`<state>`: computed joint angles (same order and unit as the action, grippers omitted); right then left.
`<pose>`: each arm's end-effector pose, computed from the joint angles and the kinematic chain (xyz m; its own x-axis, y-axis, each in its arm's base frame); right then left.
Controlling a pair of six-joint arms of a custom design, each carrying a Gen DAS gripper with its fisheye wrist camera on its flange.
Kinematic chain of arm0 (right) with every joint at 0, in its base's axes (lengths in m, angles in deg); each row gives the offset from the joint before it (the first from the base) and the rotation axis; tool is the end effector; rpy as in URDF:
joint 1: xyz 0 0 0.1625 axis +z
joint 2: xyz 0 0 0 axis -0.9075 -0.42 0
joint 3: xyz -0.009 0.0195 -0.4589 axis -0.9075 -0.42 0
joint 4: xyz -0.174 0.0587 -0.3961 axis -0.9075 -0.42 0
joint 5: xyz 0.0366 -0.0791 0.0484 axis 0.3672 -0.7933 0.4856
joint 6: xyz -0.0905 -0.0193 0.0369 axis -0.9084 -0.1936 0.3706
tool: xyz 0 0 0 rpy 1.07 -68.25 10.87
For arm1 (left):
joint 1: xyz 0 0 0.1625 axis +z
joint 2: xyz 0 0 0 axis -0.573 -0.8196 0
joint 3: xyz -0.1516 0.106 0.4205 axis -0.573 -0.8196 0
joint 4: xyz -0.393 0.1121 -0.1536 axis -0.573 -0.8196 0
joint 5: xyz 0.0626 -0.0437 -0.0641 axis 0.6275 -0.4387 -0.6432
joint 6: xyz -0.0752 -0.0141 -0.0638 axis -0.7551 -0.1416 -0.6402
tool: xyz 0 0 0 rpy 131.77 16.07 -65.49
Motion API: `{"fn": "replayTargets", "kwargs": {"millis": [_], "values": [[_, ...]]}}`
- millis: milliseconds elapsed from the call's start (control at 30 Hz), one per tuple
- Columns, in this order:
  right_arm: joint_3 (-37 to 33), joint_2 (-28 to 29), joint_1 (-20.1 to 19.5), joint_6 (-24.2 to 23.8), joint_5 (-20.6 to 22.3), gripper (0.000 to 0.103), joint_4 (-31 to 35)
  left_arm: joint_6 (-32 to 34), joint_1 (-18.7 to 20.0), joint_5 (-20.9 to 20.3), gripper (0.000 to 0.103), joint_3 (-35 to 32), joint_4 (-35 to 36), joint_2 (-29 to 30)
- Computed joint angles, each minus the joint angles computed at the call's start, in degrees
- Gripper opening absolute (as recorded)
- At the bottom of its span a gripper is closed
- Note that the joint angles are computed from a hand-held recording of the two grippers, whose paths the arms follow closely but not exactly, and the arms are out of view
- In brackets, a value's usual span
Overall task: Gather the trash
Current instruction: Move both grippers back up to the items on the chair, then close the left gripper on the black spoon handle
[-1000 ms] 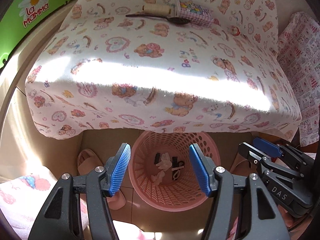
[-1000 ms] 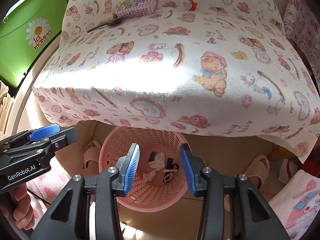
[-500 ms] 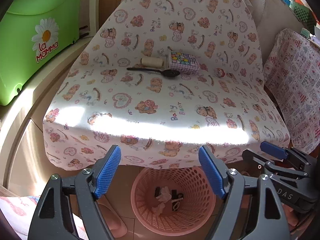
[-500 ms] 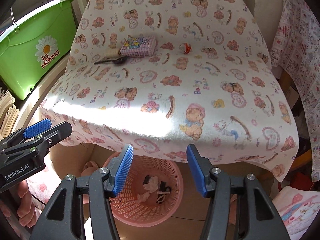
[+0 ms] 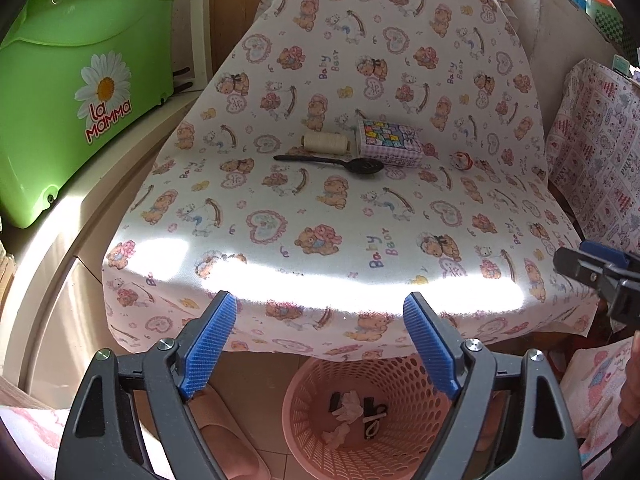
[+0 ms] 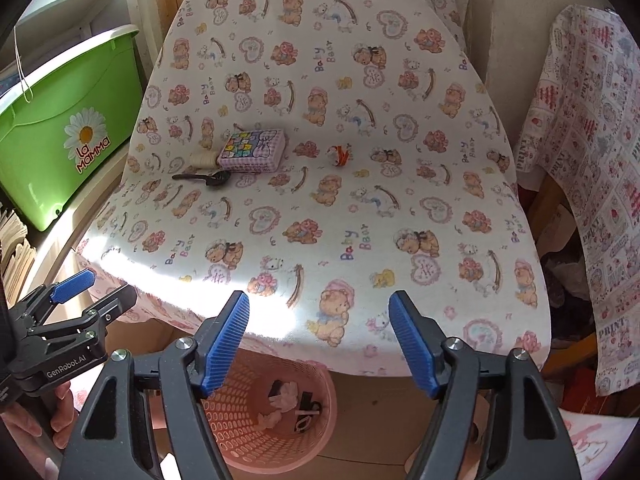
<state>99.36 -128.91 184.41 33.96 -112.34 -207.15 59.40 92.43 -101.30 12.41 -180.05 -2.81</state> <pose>0.4277 -0.6412 0.1717 -0.7720 -0.0054 0.6356 -0.4059 0.7737 -0.4865 -0.1724 -0.6501 0.3660 -0.7415 0.1374 -0.6567 0.5318 0.7172 -0.4504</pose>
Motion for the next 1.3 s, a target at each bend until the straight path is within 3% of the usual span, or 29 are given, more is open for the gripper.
{"fn": "replayTargets", "kwargs": {"millis": [133, 267, 333, 433, 567, 633, 733, 900, 1133, 1300], "values": [[-4.26, 0.17, 0.10, -9.10, 0.16, 0.074, 1.30, -0.38, 0.47, -0.46, 0.085, -0.60, -1.12, 0.20], [-7.96, 2.71, 0.72, -24.14, -7.60, 0.077, -7.00, 1.27, 0.50, -0.97, 0.085, -2.98, 1.35, 1.20], [-9.03, 2.52, 0.14, -25.91, -6.70, 0.080, -7.40, 5.12, 0.33, -1.62, 0.086, -5.59, 2.11, 2.35], [-12.67, 3.73, -0.62, -26.29, -6.52, 0.080, -7.56, 8.37, 0.26, -1.22, 0.089, -11.08, 4.01, 4.87], [-17.36, 5.32, -1.56, -23.90, -3.30, 0.080, -6.60, 3.79, 1.42, -5.17, 0.089, -21.50, 14.23, 8.79], [-18.94, 6.27, -2.10, -23.46, -1.96, 0.080, -7.40, 4.56, 1.84, -5.67, 0.089, -24.27, 14.56, 10.41], [-18.94, 6.82, -3.34, -23.14, -0.43, 0.080, -8.71, 7.22, 3.12, -5.01, 0.090, -25.85, 12.52, 12.30], [-21.13, 8.47, -4.77, -22.34, -6.03, 0.080, -3.67, 2.28, 5.42, -6.69, 0.090, -29.33, 17.81, 14.54], [-23.15, 8.67, -5.99, -14.84, -3.94, 0.080, 2.18, 4.23, 4.90, -8.03, 0.090, -31.81, 18.30, 18.02], [-23.77, 9.17, -6.45, -11.66, -3.01, 0.080, 4.91, 2.91, 4.68, -9.09, 0.090, -34.55, 23.53, 20.69]]}}
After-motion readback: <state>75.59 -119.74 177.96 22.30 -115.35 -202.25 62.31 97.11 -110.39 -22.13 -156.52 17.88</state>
